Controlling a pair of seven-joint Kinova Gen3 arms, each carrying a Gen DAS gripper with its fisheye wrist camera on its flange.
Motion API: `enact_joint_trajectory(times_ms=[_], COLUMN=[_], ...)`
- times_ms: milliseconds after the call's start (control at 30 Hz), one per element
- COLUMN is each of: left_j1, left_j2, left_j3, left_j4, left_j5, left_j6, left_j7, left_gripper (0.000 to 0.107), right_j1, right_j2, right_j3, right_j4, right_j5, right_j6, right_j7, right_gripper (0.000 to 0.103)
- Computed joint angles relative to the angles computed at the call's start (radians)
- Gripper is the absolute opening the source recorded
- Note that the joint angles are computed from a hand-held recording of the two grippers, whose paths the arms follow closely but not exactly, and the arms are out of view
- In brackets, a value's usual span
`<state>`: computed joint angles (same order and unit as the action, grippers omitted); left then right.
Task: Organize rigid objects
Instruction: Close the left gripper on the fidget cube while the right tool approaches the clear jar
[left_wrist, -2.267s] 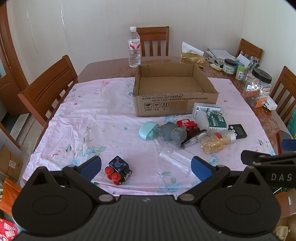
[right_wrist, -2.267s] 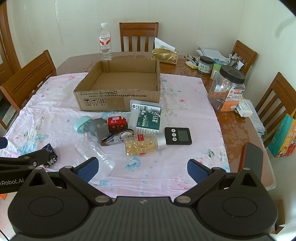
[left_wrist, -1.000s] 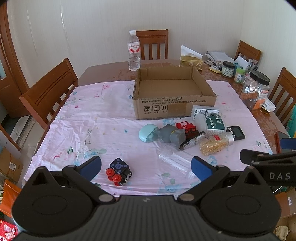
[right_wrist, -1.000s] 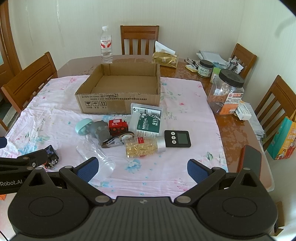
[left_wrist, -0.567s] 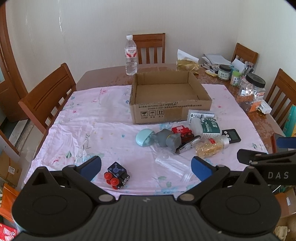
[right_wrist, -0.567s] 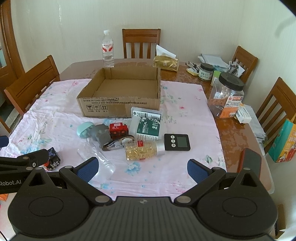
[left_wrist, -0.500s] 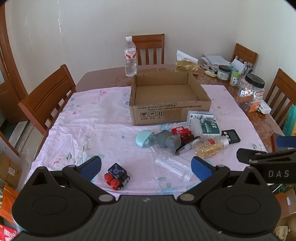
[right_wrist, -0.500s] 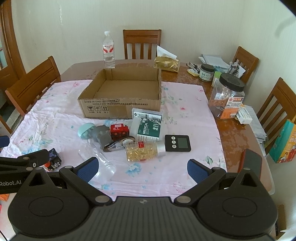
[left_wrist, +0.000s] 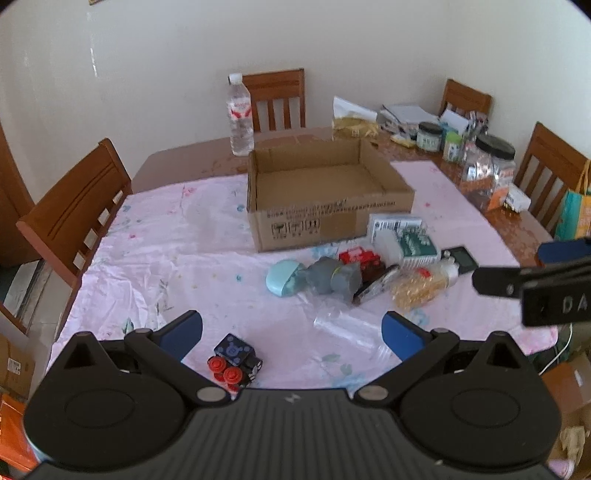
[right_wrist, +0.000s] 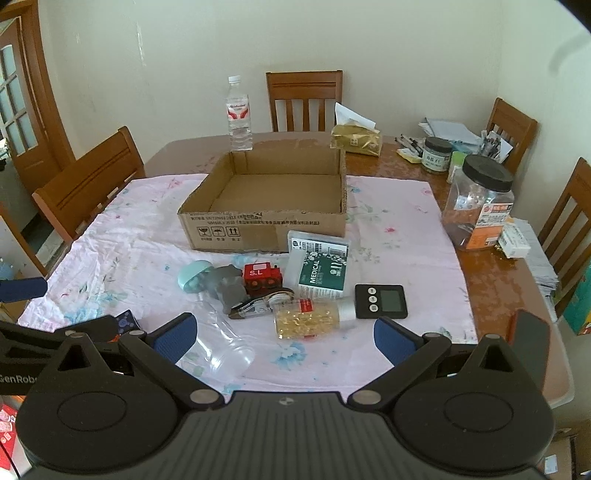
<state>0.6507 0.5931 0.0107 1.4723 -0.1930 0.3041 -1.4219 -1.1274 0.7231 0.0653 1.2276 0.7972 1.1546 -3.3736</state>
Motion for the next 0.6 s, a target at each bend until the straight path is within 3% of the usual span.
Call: enact_joint_trajectory(times_ms=[67,367,600], left_j1=[-0.058,-0.200,-0.238], left_j2=[0.012,0.087,0.166], left_j3=[0.058,0.176,0.175], left_j4=[0.002,-0.027,-0.090], left_j5=[0.013,0.083,0.129], left_j6=[-0.002,0.041,0.066], left_j7=[-0.053,-0.266,-0.394], left_gripper=[0.103,0.103,0.103], right_j1=[0.010,0.048,0.062], right_j2=[0.011,0.077,0.147], right_j3=[-0.002,-0.003,0.014], right_j4=[-0.006,-0.088,-0.215], right_j5=[-0.009,-0.099,-0.183], right_j6=[-0.006,-0.002,0.054], right_j7=[-0.001,0.042,0.072], right_gripper=[0.103,0.103,0.103])
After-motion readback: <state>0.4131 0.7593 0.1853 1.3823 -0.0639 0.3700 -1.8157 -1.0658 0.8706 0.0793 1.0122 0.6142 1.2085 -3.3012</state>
